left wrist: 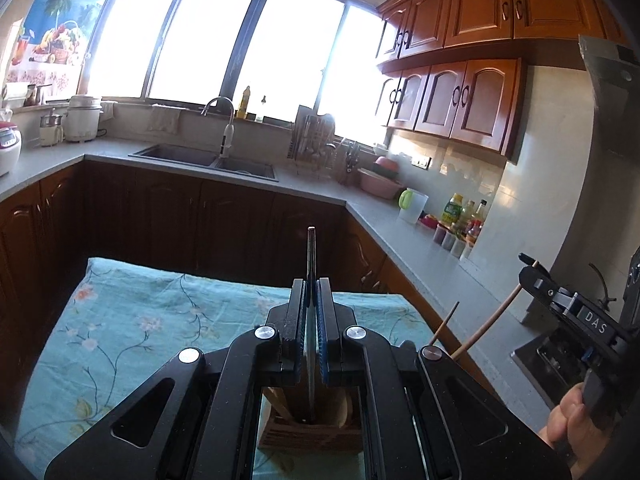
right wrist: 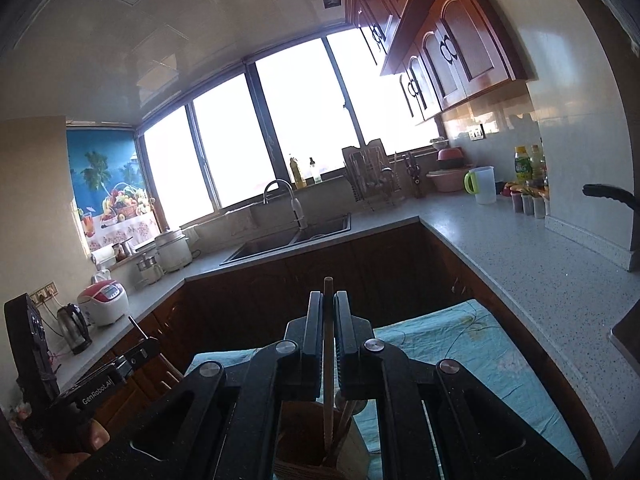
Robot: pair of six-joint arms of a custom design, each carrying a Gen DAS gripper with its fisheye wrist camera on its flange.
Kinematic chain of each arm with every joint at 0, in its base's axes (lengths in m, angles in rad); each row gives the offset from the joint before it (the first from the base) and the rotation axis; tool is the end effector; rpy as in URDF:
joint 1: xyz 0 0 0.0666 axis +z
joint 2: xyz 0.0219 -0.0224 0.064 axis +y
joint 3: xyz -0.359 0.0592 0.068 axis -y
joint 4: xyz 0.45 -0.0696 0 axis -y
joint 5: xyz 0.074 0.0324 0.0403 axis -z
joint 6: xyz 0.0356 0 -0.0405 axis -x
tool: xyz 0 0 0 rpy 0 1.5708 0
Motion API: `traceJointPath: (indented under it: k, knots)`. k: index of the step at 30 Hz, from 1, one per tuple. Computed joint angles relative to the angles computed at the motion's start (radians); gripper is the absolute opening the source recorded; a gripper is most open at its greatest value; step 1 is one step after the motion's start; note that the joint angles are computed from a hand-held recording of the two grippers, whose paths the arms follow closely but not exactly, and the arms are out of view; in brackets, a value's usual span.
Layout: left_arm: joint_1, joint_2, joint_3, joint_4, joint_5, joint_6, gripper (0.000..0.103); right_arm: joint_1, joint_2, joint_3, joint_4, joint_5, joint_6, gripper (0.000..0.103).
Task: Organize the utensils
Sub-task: 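Lift and lower the metal chopstick into the holder with the left tool while the right tool inserts its chopstick, then open both tools to release the chopsticks into the holder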
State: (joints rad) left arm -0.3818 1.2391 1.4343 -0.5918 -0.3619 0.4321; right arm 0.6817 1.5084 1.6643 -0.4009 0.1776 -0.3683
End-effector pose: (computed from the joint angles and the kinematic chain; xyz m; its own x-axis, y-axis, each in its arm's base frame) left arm 0.4775 -0.1786 0.5378 -0.3445 -0.2837 -0.8949 -0.1089 0.9589 -0.2621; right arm 0.4838 0.3840 0.5364 -0.3511 0.1715 -0.9205 -0.3866 0.8688 0.3093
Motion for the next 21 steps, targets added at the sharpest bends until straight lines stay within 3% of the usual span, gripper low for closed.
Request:
traceJointPath:
  k: [11, 21]
  knots:
    - [-0.006, 0.023, -0.054, -0.051, 0.031, 0.044, 0.004, -0.002, 0.040, -0.045, -0.018, -0.034, -0.058, 0.005]
    - [-0.002, 0.017, -0.058, -0.061, 0.033, 0.042, 0.005, -0.004, 0.043, -0.027, -0.040, -0.035, -0.054, 0.005]
